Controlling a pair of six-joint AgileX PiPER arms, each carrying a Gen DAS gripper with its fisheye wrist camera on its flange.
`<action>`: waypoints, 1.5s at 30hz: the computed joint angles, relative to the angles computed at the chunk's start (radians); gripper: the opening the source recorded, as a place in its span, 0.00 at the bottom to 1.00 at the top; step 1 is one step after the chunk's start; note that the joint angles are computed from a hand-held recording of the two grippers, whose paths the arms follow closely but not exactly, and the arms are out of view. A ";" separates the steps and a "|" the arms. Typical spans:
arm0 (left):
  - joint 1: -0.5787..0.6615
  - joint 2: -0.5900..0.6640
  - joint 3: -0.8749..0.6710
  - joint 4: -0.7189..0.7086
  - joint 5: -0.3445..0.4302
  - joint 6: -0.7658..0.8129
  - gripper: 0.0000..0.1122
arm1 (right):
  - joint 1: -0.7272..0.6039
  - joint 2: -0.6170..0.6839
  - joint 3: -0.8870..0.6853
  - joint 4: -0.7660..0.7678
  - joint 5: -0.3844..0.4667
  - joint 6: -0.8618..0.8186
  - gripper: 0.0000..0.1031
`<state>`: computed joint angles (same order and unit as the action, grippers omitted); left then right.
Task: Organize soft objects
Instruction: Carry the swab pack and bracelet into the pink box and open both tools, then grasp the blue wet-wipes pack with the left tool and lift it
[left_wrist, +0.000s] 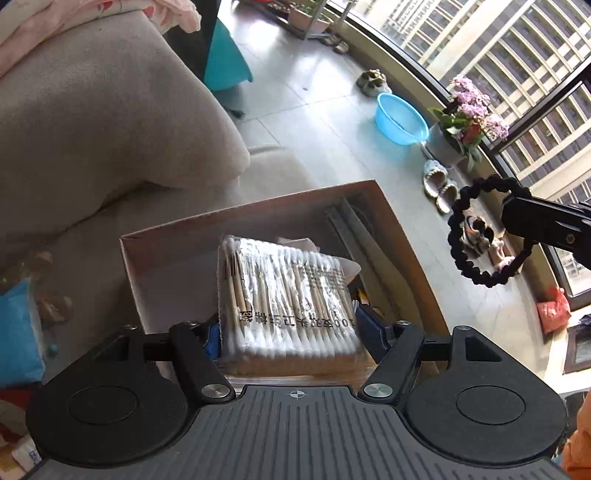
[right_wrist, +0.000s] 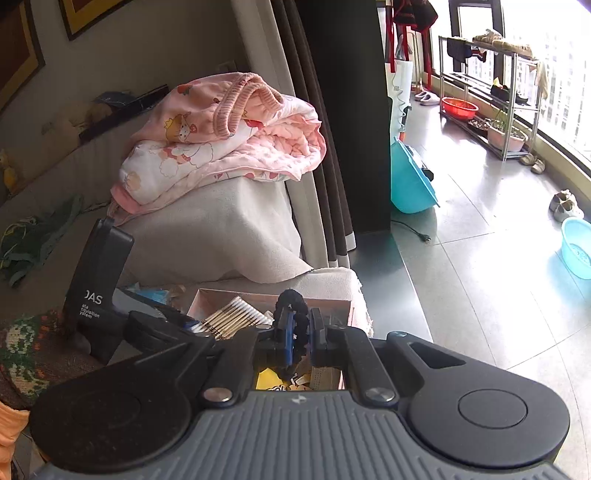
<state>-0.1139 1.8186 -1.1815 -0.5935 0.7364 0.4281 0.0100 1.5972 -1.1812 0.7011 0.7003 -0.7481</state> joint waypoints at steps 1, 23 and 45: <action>0.009 -0.024 0.016 -0.007 0.011 0.020 0.66 | 0.007 0.021 -0.009 0.006 -0.006 0.004 0.08; 0.217 -0.421 0.315 -0.328 -0.074 0.405 0.65 | 0.120 0.115 -0.080 -0.158 -0.028 0.221 0.36; 1.035 -0.033 0.181 -0.417 0.327 0.846 0.65 | 0.608 0.496 -0.758 -0.392 0.242 0.716 0.66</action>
<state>0.9214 1.7851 -1.0008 -1.0106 1.0632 1.2737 0.6176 2.0928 -1.9388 0.3093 0.9419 -0.0320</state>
